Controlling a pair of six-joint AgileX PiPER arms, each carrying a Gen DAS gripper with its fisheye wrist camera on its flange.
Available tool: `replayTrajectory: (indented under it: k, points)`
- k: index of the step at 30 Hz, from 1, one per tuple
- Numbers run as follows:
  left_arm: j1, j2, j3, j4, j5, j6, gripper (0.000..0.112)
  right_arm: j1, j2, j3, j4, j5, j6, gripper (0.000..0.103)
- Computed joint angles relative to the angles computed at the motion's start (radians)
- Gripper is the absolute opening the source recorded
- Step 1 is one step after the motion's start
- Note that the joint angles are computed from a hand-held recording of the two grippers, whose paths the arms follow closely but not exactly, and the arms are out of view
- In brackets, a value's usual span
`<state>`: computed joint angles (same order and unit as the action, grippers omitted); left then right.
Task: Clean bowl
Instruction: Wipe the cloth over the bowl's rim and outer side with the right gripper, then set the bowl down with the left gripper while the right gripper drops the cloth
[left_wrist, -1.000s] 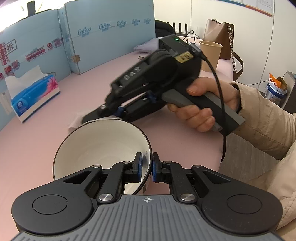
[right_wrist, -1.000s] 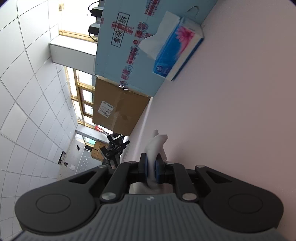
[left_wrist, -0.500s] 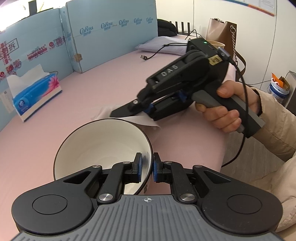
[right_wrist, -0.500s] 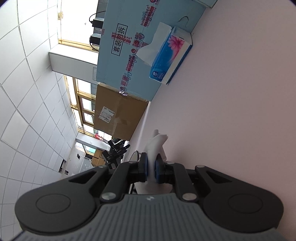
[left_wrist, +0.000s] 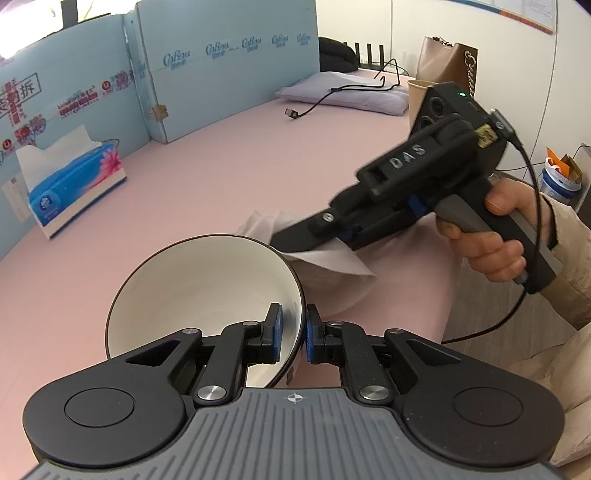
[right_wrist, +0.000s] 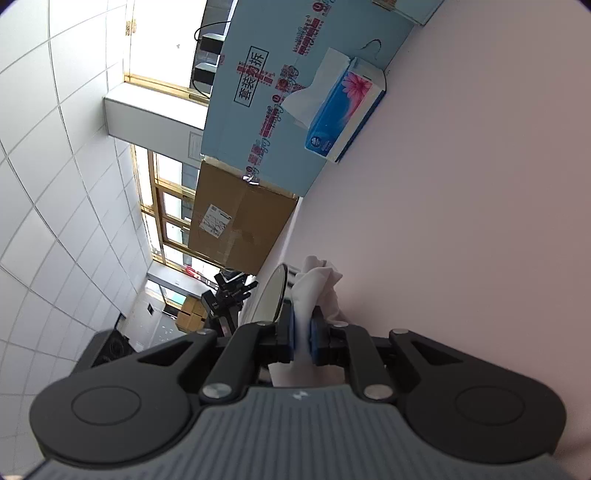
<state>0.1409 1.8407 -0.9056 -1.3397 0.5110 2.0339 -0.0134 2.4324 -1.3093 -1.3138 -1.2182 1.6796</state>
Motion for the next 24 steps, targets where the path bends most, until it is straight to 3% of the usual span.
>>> replayTrajectory:
  k: [13,24]
  points:
    - [-0.004,-0.005,0.014,-0.039,-0.019,0.011,0.018,0.024,-0.071,0.106,0.022,0.027,-0.135,0.013]
    - [0.022,-0.002,0.02,-0.075,0.015,0.026,0.02,0.023,-0.139,0.173,0.043,0.007,-0.24,0.013]
